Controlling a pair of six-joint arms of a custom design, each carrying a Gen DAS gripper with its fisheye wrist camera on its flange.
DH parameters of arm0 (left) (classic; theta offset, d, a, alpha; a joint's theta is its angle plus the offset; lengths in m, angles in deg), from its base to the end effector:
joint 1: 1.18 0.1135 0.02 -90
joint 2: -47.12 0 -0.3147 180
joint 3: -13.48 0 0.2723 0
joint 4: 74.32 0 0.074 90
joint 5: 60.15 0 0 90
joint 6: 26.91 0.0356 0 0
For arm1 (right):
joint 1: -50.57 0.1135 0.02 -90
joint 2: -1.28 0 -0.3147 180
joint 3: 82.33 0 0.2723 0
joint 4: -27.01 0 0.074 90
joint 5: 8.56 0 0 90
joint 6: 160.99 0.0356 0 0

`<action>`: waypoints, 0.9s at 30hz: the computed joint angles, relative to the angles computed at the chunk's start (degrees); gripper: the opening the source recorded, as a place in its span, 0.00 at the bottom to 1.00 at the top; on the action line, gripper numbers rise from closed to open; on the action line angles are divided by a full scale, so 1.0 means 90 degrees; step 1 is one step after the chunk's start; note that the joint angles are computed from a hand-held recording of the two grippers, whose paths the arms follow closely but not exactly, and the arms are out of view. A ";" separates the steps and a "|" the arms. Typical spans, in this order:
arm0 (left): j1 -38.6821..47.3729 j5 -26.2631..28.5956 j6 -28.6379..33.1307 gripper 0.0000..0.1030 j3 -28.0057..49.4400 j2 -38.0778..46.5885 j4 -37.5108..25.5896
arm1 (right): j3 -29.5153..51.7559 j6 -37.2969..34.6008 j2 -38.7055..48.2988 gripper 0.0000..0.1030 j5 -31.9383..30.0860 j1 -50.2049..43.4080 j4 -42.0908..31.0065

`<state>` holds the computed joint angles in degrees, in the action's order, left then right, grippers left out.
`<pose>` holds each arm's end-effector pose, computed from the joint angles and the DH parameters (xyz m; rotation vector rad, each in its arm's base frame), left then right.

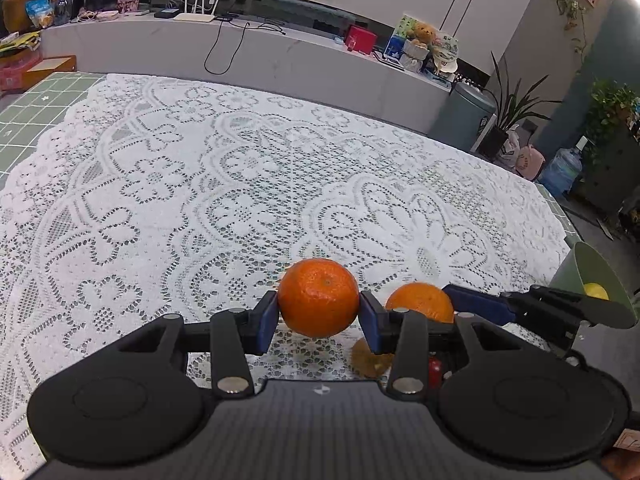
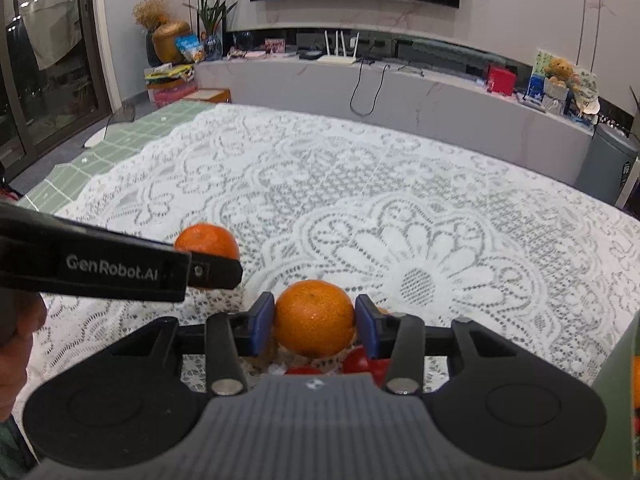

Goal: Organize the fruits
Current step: 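Carry both oranges over the green colander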

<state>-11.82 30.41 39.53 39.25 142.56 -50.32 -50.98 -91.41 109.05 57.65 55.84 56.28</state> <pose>0.2172 -0.0412 0.0930 -0.2640 2.3736 -0.2972 0.2501 0.0375 0.0704 -0.7047 2.2255 0.3654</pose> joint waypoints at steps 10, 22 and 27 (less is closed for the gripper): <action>-0.0472 -0.0249 -0.0232 0.47 -0.0009 -0.0794 -0.0628 | -0.0427 -0.0200 -0.1398 0.40 -0.0676 -0.0844 -0.0799; -0.1968 -0.0888 -0.0624 0.47 0.0297 -0.1606 -0.1564 | -0.0417 -0.1810 -0.2859 0.40 -0.2083 -0.3303 -0.2900; -0.2726 -0.1191 -0.0740 0.47 0.0596 -0.1555 -0.1776 | -0.0111 -0.2641 -0.3099 0.40 -0.2687 -0.4447 -0.3918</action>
